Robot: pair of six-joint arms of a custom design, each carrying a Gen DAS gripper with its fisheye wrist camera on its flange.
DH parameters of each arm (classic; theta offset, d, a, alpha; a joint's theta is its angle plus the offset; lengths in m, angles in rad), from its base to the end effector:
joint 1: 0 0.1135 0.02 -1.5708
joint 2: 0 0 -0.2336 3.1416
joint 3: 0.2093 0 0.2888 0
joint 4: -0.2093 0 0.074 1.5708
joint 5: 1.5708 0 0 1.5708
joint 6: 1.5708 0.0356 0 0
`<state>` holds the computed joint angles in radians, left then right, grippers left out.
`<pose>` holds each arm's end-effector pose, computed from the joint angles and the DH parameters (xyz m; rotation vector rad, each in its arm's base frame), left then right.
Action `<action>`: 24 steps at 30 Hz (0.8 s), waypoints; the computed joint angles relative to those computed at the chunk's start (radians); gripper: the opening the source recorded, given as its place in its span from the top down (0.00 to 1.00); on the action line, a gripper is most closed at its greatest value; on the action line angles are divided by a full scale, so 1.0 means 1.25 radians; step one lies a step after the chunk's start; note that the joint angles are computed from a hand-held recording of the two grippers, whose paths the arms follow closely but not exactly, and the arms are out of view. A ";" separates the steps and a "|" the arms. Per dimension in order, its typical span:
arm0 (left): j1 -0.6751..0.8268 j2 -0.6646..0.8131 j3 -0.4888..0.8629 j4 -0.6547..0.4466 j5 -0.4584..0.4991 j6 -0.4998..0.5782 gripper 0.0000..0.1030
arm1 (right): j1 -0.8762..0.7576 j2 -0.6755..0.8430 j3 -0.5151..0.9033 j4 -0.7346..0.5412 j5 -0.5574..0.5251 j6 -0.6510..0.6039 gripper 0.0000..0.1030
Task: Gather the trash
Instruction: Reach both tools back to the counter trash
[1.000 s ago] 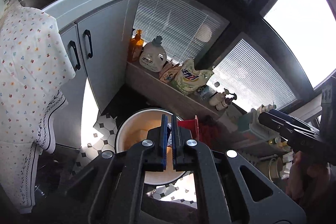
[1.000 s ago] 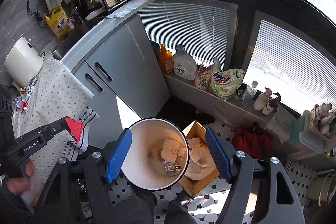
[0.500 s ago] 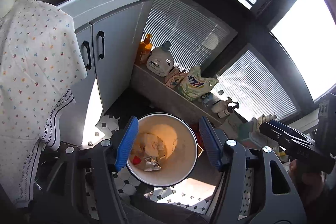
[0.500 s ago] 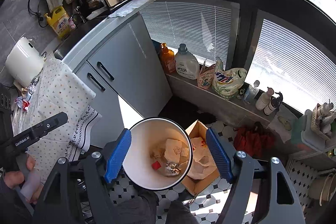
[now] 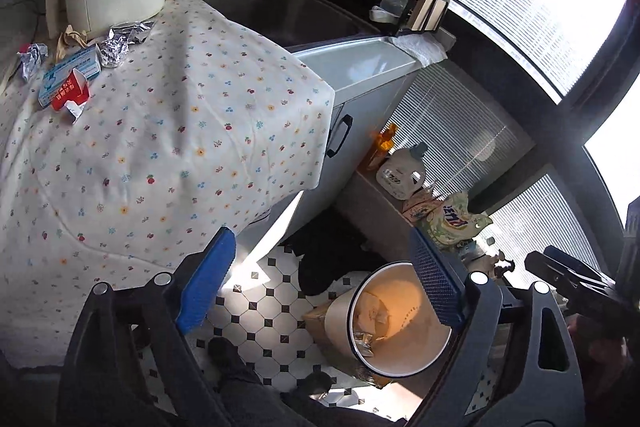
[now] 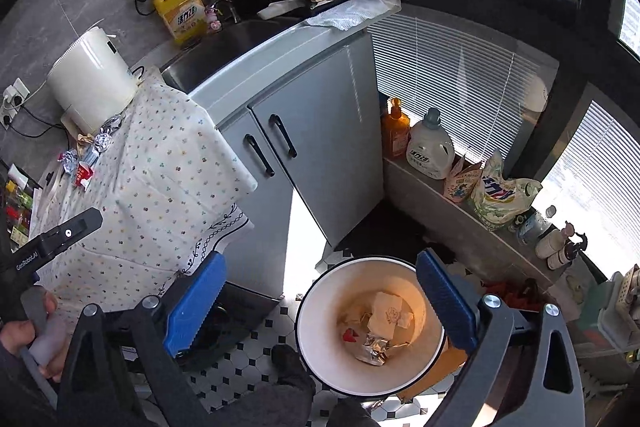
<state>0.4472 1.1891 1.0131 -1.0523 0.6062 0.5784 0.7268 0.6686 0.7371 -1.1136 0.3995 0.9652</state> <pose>0.2399 0.0925 0.2426 0.3005 2.4996 -0.4718 0.1348 0.1013 0.2451 0.4320 2.4632 0.1678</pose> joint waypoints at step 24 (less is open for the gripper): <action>0.272 0.603 0.635 0.001 0.090 0.019 0.11 | 0.046 0.816 0.606 0.299 -0.048 -0.158 0.08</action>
